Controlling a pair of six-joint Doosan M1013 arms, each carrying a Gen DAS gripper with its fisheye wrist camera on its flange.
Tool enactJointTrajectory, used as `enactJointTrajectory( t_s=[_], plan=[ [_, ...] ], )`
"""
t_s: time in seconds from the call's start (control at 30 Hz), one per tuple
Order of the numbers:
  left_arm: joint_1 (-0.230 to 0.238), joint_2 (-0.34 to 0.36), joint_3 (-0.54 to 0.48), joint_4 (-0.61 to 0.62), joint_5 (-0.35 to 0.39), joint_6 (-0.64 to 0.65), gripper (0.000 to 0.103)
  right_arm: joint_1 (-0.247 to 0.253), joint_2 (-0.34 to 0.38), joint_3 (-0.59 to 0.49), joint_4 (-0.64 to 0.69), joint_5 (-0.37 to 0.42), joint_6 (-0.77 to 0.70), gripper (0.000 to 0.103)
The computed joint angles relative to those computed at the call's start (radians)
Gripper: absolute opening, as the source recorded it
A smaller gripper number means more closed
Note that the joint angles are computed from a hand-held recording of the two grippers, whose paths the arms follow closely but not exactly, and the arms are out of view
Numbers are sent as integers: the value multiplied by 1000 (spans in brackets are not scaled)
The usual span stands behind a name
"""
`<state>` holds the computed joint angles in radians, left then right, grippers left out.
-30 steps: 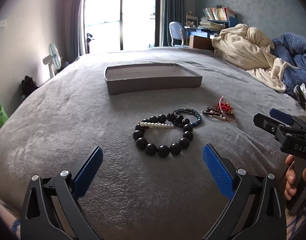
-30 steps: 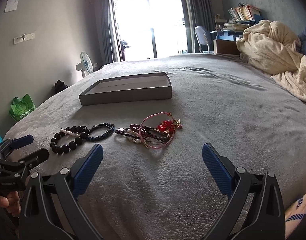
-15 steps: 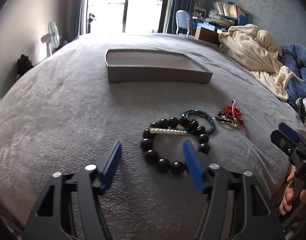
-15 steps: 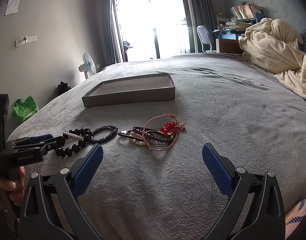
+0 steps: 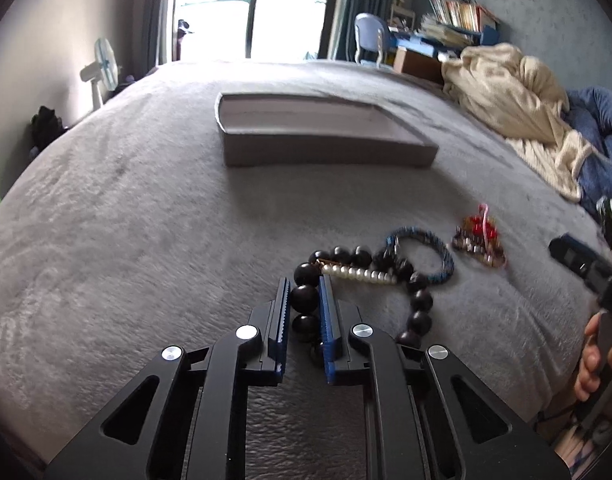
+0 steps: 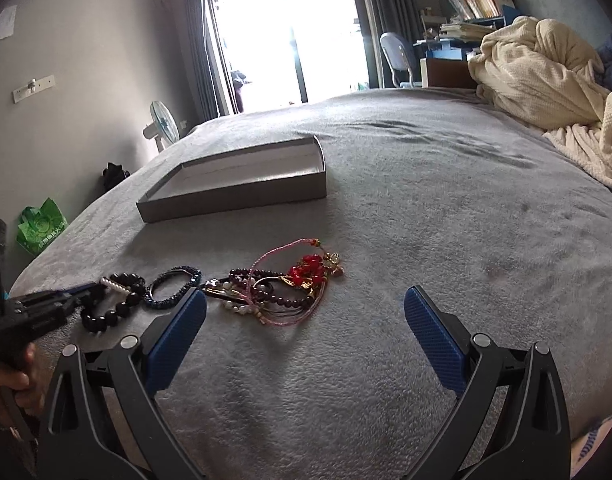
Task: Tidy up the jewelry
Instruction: 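Grasp the large black bead bracelet with the left gripper, then lift the black bracelet with the left gripper while the right gripper grasps the red tassel charm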
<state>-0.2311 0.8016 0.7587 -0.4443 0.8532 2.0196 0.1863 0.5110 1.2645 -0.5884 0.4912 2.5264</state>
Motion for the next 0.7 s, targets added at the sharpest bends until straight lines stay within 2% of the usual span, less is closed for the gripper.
enactJointTrajectory(
  t_s=[0.17, 0.27, 0.33, 0.4, 0.57, 0.63, 0.7],
  plan=[
    [9, -9, -8, -12, -47, 10, 15, -25, 18, -38, 223, -25, -188, 98],
    [11, 8, -41, 13, -40, -24, 15, -41, 37, -75, 380, -19, -315, 95],
    [15, 23, -65, 24, -26, -50, 15, -51, 55, -105, 472, 8, -389, 87],
    [18, 32, -83, 32, -16, -70, 15, -62, 72, -132, 557, 37, -444, 75],
    [25, 41, -96, 29, -14, -70, 15, -79, 116, -203, 695, 101, -518, 61],
    [23, 47, -107, 40, -10, -74, 15, -84, 133, -231, 733, 130, -545, 51],
    [24, 49, -110, 39, -7, -75, 15, -87, 156, -270, 761, 177, -561, 35]
  ],
)
